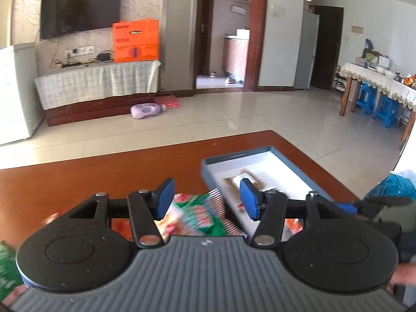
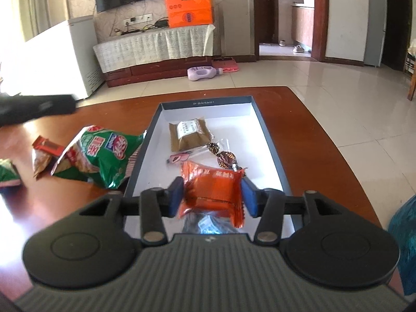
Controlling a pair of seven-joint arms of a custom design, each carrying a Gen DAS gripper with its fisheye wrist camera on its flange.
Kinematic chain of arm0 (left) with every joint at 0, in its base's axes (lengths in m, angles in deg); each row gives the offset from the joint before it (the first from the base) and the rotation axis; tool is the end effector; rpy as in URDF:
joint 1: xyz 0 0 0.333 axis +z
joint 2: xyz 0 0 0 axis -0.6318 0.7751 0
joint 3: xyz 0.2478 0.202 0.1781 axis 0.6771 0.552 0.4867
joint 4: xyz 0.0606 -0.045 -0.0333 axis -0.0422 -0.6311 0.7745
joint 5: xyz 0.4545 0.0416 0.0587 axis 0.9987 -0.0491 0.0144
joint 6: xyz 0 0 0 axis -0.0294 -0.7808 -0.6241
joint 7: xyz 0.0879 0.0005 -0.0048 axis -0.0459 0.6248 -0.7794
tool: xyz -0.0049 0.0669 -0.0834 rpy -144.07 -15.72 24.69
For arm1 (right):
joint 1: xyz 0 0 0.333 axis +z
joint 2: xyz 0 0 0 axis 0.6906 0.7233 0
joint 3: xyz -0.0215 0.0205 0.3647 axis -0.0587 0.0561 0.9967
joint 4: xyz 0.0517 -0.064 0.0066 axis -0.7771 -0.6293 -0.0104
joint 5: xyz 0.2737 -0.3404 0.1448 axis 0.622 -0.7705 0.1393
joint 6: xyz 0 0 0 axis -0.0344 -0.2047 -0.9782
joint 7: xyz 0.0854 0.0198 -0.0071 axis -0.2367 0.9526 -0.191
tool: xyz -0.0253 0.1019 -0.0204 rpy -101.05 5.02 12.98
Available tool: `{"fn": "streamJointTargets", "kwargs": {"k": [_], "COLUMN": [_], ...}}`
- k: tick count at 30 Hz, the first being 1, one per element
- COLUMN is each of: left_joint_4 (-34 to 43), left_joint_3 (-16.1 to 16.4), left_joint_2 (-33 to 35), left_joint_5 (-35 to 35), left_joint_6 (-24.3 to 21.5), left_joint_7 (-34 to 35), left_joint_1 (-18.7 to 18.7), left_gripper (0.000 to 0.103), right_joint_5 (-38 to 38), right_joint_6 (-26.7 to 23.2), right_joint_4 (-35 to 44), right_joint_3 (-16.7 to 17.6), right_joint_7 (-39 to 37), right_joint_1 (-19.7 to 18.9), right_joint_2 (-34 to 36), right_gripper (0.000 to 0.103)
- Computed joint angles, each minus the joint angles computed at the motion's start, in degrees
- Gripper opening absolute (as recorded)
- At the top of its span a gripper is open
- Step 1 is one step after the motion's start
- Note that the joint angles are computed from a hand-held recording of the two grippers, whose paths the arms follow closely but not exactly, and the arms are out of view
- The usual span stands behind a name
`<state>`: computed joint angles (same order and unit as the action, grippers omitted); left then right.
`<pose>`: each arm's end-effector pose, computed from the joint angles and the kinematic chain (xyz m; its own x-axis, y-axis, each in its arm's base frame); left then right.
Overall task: Organize snacks
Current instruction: 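Move the right gripper to the green shrimp chip bag and grasp it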
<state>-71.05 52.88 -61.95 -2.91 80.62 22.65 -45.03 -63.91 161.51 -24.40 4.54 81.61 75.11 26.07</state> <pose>0.5852 -0.2227 0.4953 0.0474 -0.9976 0.0496 -0.4800 -0.0663 -0.8748 0.6576 0.3310 0.4048 0.3795 -0.9215 -0.0821 -0.5743 -0.1650 -0.8019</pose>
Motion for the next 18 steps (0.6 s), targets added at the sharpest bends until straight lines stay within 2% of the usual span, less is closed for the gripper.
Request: {"fn": "streamJointTargets", "kwargs": {"k": [3, 7, 11, 13, 16, 18], "left_joint_4": [-4.61, -10.90, -15.98, -18.10, -20.61, -21.64], "left_joint_3": [0.15, -0.18, -0.59, -0.70, -0.94, -1.44], "left_joint_2": [-4.49, -10.71, -15.54, -17.34, -19.09, -19.70], "left_joint_5": [-1.42, -3.37, -7.16, -9.60, -13.43, -15.59], "left_joint_6": [-0.69, -0.48, -0.72, -0.87, -1.62, -2.92], "left_joint_7": [1.02, 2.26, 4.89, 6.23, 9.65, 12.16], "left_joint_1": [0.71, 2.80, 5.45, 6.86, 8.85, 9.97], "left_gripper": [0.061, 0.061, 0.062, 0.062, 0.062, 0.062], "right_joint_5": [0.11, 0.19, 1.33, 1.94, 1.79, 0.76], "right_joint_6": [-0.44, 0.35, 1.48, 2.76, 6.15, 7.67], "right_joint_4": [0.39, -0.17, -0.53, -0.80, -1.33, -1.22], "right_joint_3": [-1.52, -5.10, -6.03, -3.29, 5.89, 10.78], "right_joint_7": [0.73, 1.66, 2.10, 1.92, 2.03, 2.58], "right_joint_1": [1.75, 5.41, 6.77, 4.73, -2.56, -6.36], "right_joint_2": [0.20, -0.03, -0.44, -0.82, -1.22, -0.91], "right_gripper": [0.051, 0.058, 0.059, 0.061, 0.075, 0.078]}}
